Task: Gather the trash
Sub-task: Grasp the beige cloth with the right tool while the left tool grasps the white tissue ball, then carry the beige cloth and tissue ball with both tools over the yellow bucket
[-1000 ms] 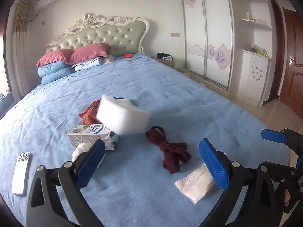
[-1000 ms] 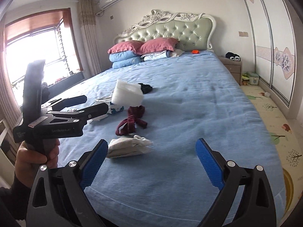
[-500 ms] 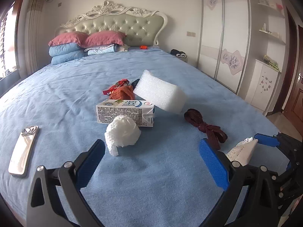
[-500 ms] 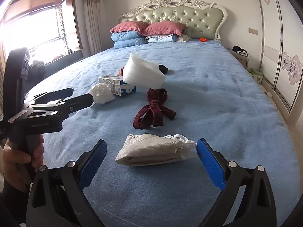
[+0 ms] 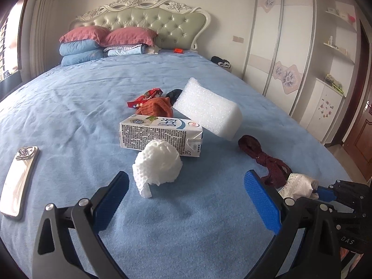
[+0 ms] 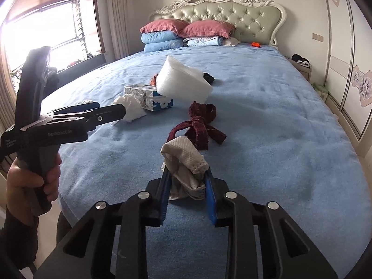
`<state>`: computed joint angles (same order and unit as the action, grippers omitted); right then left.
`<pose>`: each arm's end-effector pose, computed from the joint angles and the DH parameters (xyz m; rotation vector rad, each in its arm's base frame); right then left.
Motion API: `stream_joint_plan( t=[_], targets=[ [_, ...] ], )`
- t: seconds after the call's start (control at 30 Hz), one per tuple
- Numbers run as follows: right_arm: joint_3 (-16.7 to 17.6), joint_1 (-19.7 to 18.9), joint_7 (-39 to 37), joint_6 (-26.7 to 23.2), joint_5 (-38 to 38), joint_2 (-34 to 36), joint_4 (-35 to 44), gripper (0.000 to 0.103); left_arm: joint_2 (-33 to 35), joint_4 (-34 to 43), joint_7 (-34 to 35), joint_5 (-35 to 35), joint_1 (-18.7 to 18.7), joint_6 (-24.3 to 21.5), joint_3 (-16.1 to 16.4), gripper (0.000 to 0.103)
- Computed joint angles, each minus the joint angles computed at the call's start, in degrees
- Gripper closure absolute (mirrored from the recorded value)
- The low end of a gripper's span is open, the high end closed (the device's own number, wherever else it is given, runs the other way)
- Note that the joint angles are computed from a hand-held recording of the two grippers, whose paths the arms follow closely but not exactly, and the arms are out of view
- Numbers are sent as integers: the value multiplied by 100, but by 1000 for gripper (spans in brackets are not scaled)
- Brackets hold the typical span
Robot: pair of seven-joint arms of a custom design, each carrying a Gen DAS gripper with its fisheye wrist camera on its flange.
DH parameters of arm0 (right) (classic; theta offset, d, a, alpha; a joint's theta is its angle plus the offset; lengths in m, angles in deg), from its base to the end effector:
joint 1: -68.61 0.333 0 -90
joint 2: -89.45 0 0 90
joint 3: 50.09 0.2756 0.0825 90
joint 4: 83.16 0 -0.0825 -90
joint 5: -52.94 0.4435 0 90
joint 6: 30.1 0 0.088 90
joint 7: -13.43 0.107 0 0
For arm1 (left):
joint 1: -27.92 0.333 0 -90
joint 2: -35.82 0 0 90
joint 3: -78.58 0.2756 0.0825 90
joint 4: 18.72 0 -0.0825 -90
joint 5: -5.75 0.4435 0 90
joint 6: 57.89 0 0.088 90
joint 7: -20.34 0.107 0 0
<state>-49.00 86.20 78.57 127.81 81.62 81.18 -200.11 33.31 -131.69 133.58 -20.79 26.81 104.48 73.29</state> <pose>0.5987 0.1820 0.5457 -1.8765 1.2711 -0.4570 0.6498 -0.0505 0.5324 -1.5885 1.8350 -1.0342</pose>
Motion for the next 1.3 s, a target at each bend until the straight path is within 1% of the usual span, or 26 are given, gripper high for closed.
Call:
stream_joint_plan(
  t=[0.07, 0.17, 0.33, 0.37, 0.4, 0.43, 0.47, 0.5, 0.53, 0.57, 0.6, 0.63, 0.67, 0.7, 0.73, 0.77, 0.87, 0.97, 1.03, 1.13, 1.17, 1.3],
  targets=[
    [-4, 43, -128, 132, 104, -60, -70, 79, 51, 58, -36, 20, 6, 6, -3, 4],
    [-117, 184, -544, 196, 660, -143, -78, 79, 139, 160, -142, 145, 35, -3, -15, 4],
    [-185, 228, -852, 88, 1189, -85, 145, 79, 471, 526, -684, 812, 132, -91, -30, 4],
    [-179, 220, -883, 74, 1258, -66, 188, 79, 563, 624, -839, 972, 154, -130, -26, 4],
    [-177, 214, -936, 52, 1338, -47, 231, 79, 653, 735, -910, 1038, 183, -220, -31, 8],
    [-167, 208, -978, 58, 1406, -45, 250, 79, 730, 842, -846, 961, 228, -349, -53, 11],
    [-155, 205, -1023, 78, 1469, -60, 240, 79, 829, 984, -778, 862, 275, -522, -77, 19],
    [-153, 204, -1075, 58, 1525, -57, 260, 79, 920, 1108, -856, 922, 297, -665, -78, 27],
    [-146, 201, -1112, 56, 1568, -61, 261, 79, 1014, 1227, -939, 1007, 315, -795, -75, 29],
    [-142, 200, -1146, 50, 1614, -57, 273, 79, 1139, 1400, -942, 1010, 347, -1024, -93, 36],
    [-137, 194, -1162, 28, 1638, -43, 297, 79, 1215, 1501, -913, 971, 384, -1191, -120, 47],
    [-135, 194, -1197, 16, 1691, -42, 305, 79, 1296, 1607, -968, 1040, 391, -1354, -123, 52],
    [-127, 192, -1218, 8, 1722, -48, 301, 79, 1335, 1636, -1167, 1247, 360, -1388, -91, 61],
    [-119, 187, -1222, 9, 1736, -53, 298, 79, 1319, 1598, -1229, 1289, 370, -1342, -97, 67],
    [-117, 185, -1236, 10, 1766, -66, 284, 79, 1269, 1542, -1120, 1149, 421, -1300, -145, 71],
    [-123, 186, -1262, -6, 1808, -87, 263, 79, 1181, 1425, -965, 963, 468, -1186, -194, 78],
    [-135, 175, -1301, -30, 1854, -155, 187, 78, 839, 1005, -861, 848, 457, -823, -205, 79],
    [-167, 159, -1303, -46, 1861, -190, 158, 78, 476, 622, -655, 574, 409, -672, -198, 79],
    [-202, 165, -1368, -42, 1947, -224, 128, 78, 234, 373, -499, 405, 337, -650, -173, 79],
    [-255, 192, -1548, -14, 2146, -290, 65, 78, -29, 165, -54, -124, 190, -794, -102, 79],
    [-274, 201, -1612, 3, 2224, -315, 41, 78, -141, 79, 59, -205, 130, -827, -91, 79],
    [-337, 201, -1732, 49, 2405, -436, -82, 78, -369, -39, 314, -232, -100, -907, -58, 79]
  ],
)
